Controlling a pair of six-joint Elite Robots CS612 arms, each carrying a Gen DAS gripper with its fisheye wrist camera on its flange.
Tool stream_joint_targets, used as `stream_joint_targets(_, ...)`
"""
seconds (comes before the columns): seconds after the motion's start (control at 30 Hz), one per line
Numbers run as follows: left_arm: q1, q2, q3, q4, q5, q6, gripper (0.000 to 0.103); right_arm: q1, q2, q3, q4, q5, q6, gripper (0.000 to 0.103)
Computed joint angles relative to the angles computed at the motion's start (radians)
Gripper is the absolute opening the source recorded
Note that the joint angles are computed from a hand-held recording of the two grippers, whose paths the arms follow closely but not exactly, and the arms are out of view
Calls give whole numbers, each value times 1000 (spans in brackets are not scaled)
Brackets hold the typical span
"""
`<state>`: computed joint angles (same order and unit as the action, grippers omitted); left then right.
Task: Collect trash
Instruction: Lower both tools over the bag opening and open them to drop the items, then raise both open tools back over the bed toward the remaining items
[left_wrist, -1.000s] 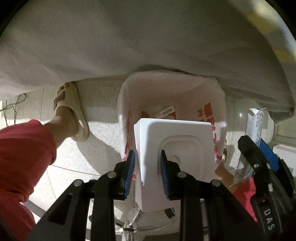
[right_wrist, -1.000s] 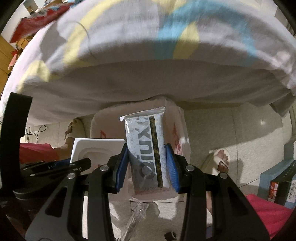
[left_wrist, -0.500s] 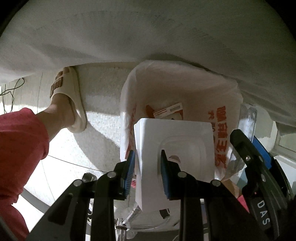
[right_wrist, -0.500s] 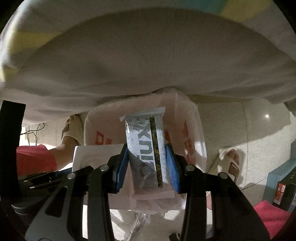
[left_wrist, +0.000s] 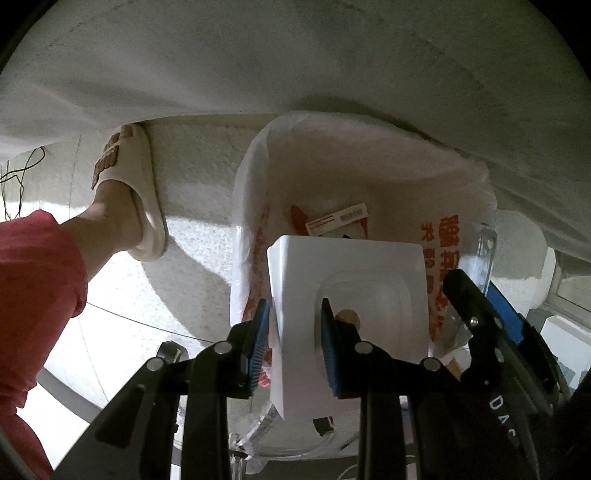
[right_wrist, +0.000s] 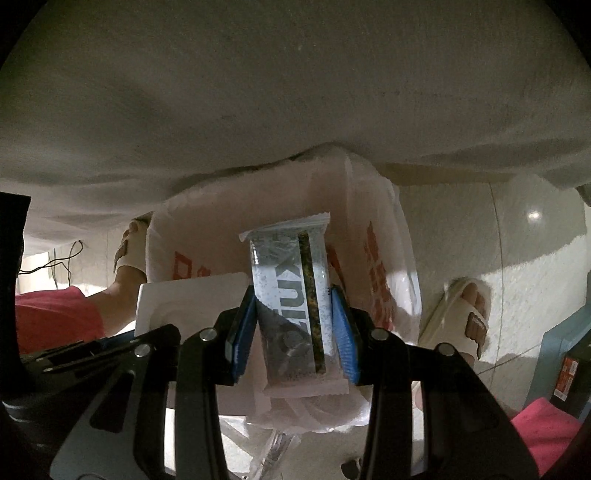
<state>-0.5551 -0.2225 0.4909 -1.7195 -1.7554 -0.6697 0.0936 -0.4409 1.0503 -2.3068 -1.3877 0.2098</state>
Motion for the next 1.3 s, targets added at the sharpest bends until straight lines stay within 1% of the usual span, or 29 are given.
stream_joint_targets(0.2,2,15,-24,22,-14,-2,28,-5,9,-8,21,19,12,39)
stream_joint_targets(0.27,2,17,-28,26,-13,-6,31,-3,14,-16,27,17,13,39)
stream_joint_targets(0.33,4,22,-36,33,-22,-8,46,-1,17,-21,30,15,5,41)
stream_joint_targets(0.37,5,26,-45,46,-22,-9,46,-2,17,-20,31,15,3,42)
stream_joint_targets(0.43,5,33,-60,65,-20,-12,48,-3,17,-19,28,9,8,54)
stream_joint_targets(0.47,7,33,-58,65,-31,-16,50,-5,15,-15,25,8,11,55)
stream_joint_targets(0.5,8,32,-55,64,-37,-21,52,-6,14,-13,26,10,14,55)
stream_joint_targets(0.57,8,30,-52,62,-32,-20,52,-9,13,-8,26,24,21,55)
stream_joint_targets(0.73,5,27,-54,66,-11,-4,53,-8,6,2,21,20,22,55)
stream_joint_targets(0.87,3,15,-40,67,-3,5,59,-9,-8,16,14,17,15,56)
stream_joint_targets(0.97,1,-12,-7,57,19,27,64,-7,-31,41,-7,10,-2,58)
stream_joint_targets(1.0,0,-22,6,52,26,34,66,-7,-39,49,-16,7,-6,62)
stream_joint_targets(1.1,-5,-72,70,19,62,61,71,-4,-78,91,-64,-7,-29,67)
stream_joint_targets(1.13,-7,-98,103,1,78,73,72,-3,-98,112,-89,-9,-41,71)
stream_joint_targets(1.2,-7,-135,153,-35,86,83,73,-4,-131,146,-129,-7,-65,73)
stream_joint_targets(1.23,-6,-166,192,-61,94,93,73,-5,-144,158,-143,-6,-78,76)
stream_joint_targets(1.27,-5,-184,217,-82,95,101,74,-6,-164,178,-165,-5,-98,78)
stream_joint_targets(1.3,-2,-218,264,-128,95,115,76,-7,-181,192,-182,-5,-116,84)
